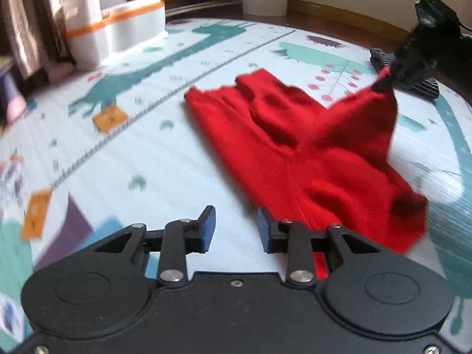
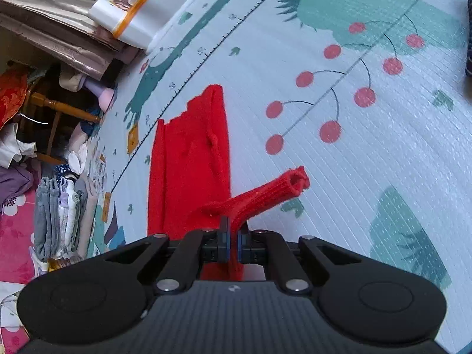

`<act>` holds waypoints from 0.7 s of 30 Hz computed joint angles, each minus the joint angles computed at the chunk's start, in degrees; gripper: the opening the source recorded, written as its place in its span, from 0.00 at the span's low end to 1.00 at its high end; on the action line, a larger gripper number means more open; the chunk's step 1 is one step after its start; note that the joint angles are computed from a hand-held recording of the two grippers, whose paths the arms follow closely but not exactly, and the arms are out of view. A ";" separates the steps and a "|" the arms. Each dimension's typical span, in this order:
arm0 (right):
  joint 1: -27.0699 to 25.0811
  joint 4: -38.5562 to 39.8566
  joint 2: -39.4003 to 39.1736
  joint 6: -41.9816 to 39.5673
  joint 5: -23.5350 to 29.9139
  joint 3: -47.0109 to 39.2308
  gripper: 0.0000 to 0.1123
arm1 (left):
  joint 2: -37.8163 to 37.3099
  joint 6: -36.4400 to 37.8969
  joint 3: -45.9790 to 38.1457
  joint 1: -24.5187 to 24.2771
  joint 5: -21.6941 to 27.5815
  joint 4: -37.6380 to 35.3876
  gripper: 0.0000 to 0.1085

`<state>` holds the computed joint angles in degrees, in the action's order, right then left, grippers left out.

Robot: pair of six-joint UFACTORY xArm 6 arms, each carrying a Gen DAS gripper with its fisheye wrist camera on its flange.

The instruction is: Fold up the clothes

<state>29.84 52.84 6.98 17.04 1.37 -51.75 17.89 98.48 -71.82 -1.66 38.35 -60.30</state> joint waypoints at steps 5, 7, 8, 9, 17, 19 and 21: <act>0.05 7.60 0.03 -8.27 1.40 -0.84 0.06 | 4.60 7.91 -7.02 -3.86 -3.31 -1.66 0.27; -0.05 8.53 0.36 -9.98 2.06 -1.37 0.06 | 8.13 5.14 -13.05 -4.81 -2.98 3.92 0.27; -0.08 9.92 0.42 -11.24 2.49 -1.58 0.06 | 10.34 2.72 -16.86 -5.13 -2.07 7.66 0.27; -0.13 10.38 0.32 -11.82 2.84 -1.59 0.06 | 12.65 0.29 -20.86 -5.45 -0.83 11.68 0.27; 0.39 34.10 -2.59 -35.94 3.87 -3.50 0.06 | 34.28 -20.35 -55.39 -8.13 13.78 32.07 0.27; 0.56 41.21 -3.60 -41.43 3.86 -3.56 0.06 | 39.11 -24.81 -61.02 -8.57 13.82 31.13 0.27; 0.89 40.79 -4.52 -40.36 4.05 -2.56 0.06 | 40.73 -25.60 -61.57 -8.61 13.96 28.86 0.27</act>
